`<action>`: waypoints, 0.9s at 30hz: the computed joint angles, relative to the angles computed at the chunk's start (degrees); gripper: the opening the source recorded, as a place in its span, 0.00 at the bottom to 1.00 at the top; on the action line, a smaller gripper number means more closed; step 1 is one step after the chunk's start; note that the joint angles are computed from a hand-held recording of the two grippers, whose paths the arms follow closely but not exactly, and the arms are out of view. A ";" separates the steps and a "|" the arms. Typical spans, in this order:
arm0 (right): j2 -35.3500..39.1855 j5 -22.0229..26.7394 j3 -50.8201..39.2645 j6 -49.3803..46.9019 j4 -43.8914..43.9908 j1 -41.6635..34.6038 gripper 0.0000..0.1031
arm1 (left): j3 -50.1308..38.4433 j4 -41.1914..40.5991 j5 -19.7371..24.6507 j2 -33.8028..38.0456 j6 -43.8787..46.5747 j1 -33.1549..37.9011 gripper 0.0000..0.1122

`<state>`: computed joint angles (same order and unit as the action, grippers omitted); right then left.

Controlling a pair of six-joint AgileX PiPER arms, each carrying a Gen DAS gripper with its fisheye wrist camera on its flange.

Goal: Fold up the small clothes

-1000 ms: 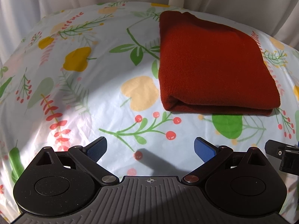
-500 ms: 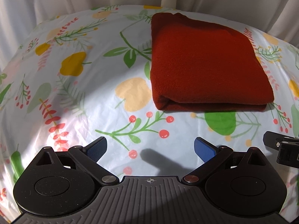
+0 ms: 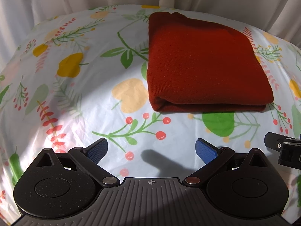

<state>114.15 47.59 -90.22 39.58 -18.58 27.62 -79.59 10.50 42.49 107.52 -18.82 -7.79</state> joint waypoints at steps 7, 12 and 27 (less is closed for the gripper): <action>0.40 0.31 -0.39 -0.36 0.68 -0.31 0.96 | -0.40 -0.58 0.14 0.36 0.49 0.08 0.91; 0.58 0.40 -0.61 -0.78 1.13 -0.39 0.96 | -0.67 -0.93 0.29 0.60 0.64 0.20 0.91; 0.30 -0.22 -0.08 -1.45 1.71 -0.51 0.96 | -1.16 -1.45 0.53 1.17 0.88 0.17 0.91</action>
<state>114.45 47.37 -90.30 38.13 -16.87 27.11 -80.75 9.05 43.03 108.69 -17.94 -7.62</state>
